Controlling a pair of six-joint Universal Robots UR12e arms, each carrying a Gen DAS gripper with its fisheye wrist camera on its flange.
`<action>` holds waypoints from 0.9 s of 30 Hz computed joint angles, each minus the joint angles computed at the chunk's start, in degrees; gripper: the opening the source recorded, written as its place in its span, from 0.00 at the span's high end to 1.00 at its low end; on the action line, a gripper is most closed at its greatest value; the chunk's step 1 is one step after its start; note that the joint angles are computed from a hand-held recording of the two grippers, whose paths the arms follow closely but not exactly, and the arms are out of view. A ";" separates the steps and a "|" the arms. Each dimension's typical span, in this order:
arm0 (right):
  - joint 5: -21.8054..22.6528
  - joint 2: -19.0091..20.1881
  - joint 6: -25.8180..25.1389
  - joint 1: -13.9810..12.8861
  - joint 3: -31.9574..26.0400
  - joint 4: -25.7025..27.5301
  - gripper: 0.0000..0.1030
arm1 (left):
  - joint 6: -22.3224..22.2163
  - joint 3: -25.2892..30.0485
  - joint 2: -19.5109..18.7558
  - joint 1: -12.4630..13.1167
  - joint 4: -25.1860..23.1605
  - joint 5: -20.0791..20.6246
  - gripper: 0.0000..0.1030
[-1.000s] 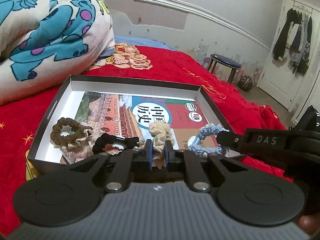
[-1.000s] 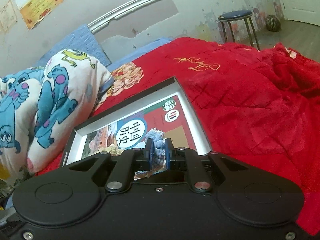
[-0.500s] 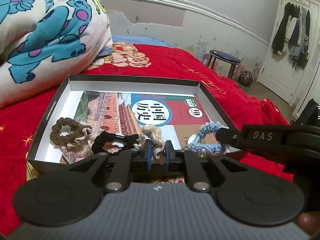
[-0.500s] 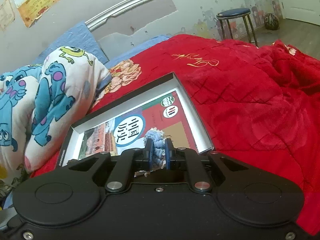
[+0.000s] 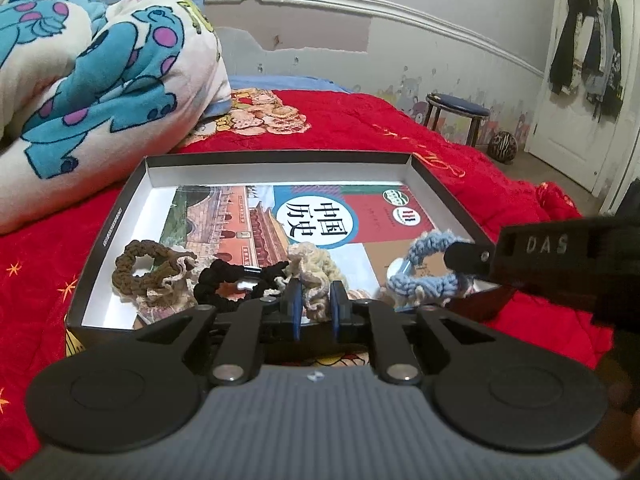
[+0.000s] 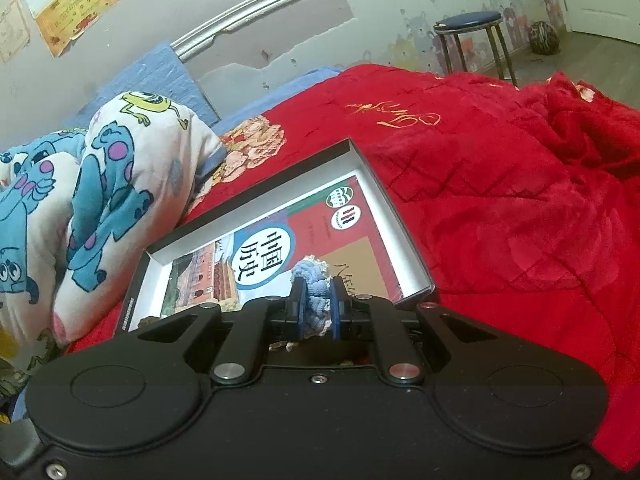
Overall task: Organize objects
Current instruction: 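Open the left tool to release the cream scrunchie while the right tool releases the blue scrunchie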
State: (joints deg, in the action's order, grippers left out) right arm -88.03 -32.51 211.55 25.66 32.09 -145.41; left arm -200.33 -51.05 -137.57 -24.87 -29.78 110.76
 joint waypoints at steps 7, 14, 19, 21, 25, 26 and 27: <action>0.91 0.27 0.76 -0.17 -0.32 0.42 0.88 | 0.29 0.29 -0.26 -0.14 -0.03 0.88 0.76; 0.53 0.42 0.38 -0.07 -0.59 0.66 0.88 | -0.59 -0.19 0.05 0.08 0.07 0.47 0.75; 0.90 0.45 0.70 -0.07 -0.70 0.90 0.88 | -0.62 -0.35 0.11 0.06 0.19 0.61 0.75; 0.89 0.46 0.68 -0.07 -0.70 0.84 0.88 | -0.49 -0.31 0.08 0.05 0.22 0.63 0.75; 0.96 0.54 0.70 -0.05 -0.82 1.01 0.88 | -0.80 -0.32 0.09 0.09 0.29 0.24 0.75; 0.95 0.54 0.79 -0.04 -0.80 1.00 0.88 | -0.86 -0.36 0.11 0.11 0.34 0.06 0.75; 0.92 0.51 0.91 -0.03 -0.73 0.94 0.88 | -0.76 -0.34 0.10 0.11 0.31 0.06 0.75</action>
